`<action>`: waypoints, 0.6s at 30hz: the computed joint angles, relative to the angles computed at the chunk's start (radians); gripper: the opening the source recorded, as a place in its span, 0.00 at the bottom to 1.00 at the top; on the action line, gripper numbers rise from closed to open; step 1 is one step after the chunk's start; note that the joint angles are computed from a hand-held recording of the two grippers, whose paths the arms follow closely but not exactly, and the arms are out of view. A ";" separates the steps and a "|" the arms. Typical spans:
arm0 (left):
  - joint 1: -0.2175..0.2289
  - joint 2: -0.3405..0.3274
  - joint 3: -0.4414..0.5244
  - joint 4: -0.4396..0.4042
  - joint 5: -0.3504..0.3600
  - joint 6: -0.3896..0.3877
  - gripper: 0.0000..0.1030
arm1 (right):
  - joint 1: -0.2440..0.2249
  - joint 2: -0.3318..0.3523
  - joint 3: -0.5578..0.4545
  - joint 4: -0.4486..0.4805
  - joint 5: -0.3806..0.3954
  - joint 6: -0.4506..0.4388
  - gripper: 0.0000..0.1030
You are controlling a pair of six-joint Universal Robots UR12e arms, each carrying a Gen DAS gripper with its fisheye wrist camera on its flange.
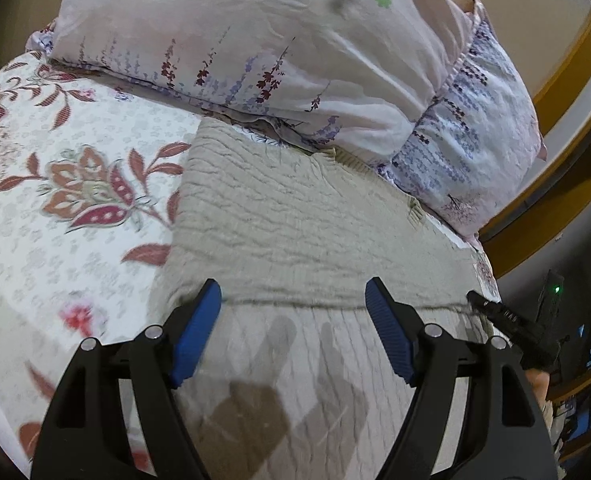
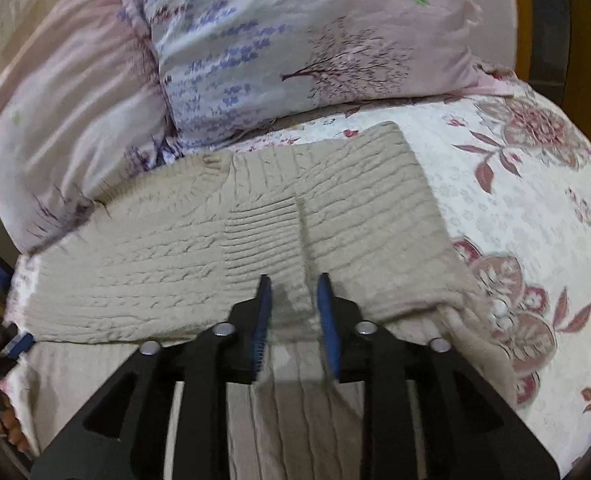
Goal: Fold small clothes
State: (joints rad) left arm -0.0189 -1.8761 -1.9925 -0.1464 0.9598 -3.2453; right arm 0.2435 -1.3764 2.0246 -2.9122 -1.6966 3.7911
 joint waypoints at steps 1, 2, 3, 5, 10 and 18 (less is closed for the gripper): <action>0.006 0.010 -0.012 0.002 -0.004 0.011 0.72 | -0.006 -0.015 0.017 -0.016 0.010 0.004 0.27; 0.014 0.022 -0.027 0.004 -0.008 0.023 0.72 | -0.012 -0.032 0.036 -0.029 0.021 0.008 0.29; 0.022 0.032 -0.039 0.004 -0.013 0.032 0.72 | -0.020 -0.047 0.054 -0.043 0.037 0.011 0.33; 0.042 0.054 -0.066 0.001 -0.036 0.050 0.72 | -0.035 -0.072 0.084 -0.064 0.074 0.019 0.39; 0.084 0.094 -0.121 -0.053 -0.102 0.084 0.72 | -0.079 -0.158 0.187 -0.104 0.162 0.037 0.40; 0.127 0.132 -0.205 -0.104 -0.214 0.082 0.60 | -0.124 -0.259 0.299 -0.064 0.273 0.062 0.41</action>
State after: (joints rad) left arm 0.1082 -1.7439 -2.1980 -0.2503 0.7457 -3.1631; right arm 0.1192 -1.6352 2.3233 -2.9758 -1.4233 3.8531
